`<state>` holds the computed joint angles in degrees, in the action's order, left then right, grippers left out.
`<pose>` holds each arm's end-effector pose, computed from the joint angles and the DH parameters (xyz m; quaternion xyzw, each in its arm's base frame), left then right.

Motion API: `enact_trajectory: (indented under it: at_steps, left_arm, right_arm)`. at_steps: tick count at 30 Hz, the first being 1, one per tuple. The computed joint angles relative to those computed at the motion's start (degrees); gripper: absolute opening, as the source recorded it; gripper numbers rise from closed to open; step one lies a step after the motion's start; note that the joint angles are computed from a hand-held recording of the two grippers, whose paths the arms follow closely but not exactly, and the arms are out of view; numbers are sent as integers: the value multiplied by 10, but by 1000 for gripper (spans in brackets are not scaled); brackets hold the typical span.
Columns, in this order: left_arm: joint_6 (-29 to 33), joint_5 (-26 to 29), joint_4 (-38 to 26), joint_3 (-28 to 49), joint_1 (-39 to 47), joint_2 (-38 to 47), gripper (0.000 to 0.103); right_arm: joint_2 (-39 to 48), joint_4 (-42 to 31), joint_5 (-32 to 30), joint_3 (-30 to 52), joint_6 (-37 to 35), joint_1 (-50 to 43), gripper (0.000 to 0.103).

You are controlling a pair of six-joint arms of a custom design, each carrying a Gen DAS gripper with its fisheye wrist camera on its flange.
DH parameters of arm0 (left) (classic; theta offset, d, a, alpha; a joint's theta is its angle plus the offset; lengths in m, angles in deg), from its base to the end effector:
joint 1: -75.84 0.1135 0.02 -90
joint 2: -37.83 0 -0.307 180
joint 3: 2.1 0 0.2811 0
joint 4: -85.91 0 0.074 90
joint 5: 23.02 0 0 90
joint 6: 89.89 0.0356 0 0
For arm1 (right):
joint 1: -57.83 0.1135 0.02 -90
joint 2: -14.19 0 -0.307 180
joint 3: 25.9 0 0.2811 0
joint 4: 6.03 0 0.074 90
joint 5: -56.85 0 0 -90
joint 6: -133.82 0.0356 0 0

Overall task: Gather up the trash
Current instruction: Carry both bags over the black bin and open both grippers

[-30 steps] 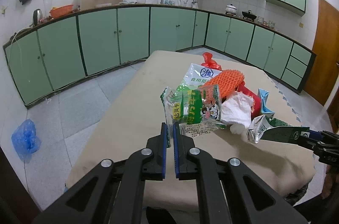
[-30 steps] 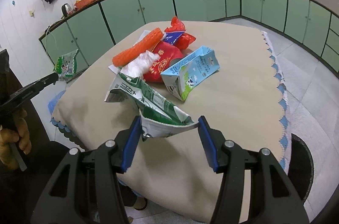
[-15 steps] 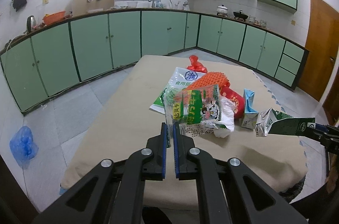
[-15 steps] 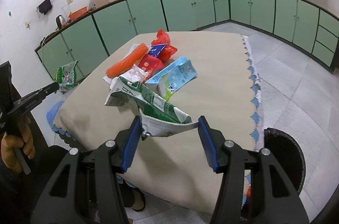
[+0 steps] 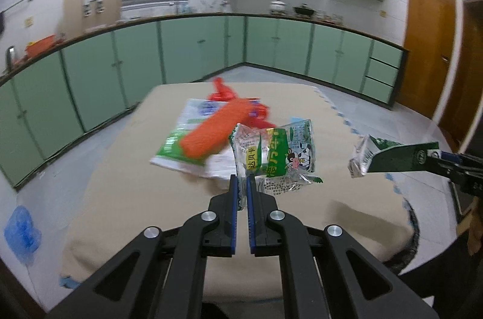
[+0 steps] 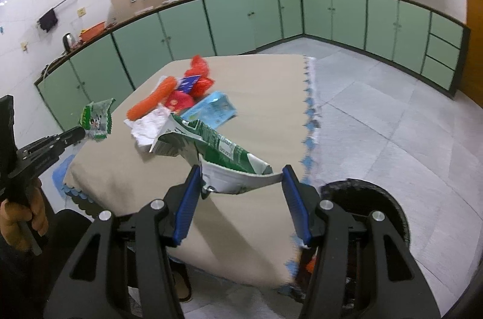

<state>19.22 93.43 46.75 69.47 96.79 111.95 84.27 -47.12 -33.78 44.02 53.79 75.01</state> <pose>0.2820 0.0910 0.3258 0.0793 0.8897 -0.0597 0.4456 0.2663 0.0828 0.3291 -0.0595 0.9089 0.1017 0.4000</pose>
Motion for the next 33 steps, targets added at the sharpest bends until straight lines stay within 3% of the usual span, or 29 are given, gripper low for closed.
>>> enact_trajectory:
  at_steps: [5,12,17,24,27,28,31,33]
  left_arm:
    - [-19,-23,4,-4,-89,-2,6]
    - [-64,-57,14,17,-253,36,6]
    - [-87,-84,20,50,-365,97,6]
    - [-109,-121,21,111,-466,212,6]
    - [-115,-137,15,132,-492,266,12]
    - [-120,-143,13,145,-497,285,14]
    - [-127,-151,5,168,-505,323,34]
    - [-127,-152,4,174,-505,332,38]
  right_arm:
    - [-36,-15,-13,-23,-19,-77,52]
    - [-68,-36,-80,-70,-42,-251,52]
    - [-46,-26,-104,-106,-70,-350,52]
    - [38,14,-114,-123,-72,-419,53]
    - [80,10,-100,-105,-62,-420,56]
    - [87,15,-93,-101,-59,-417,61]
    - [95,24,-81,-95,-57,-408,68]
    - [97,23,-86,-93,-55,-411,68]
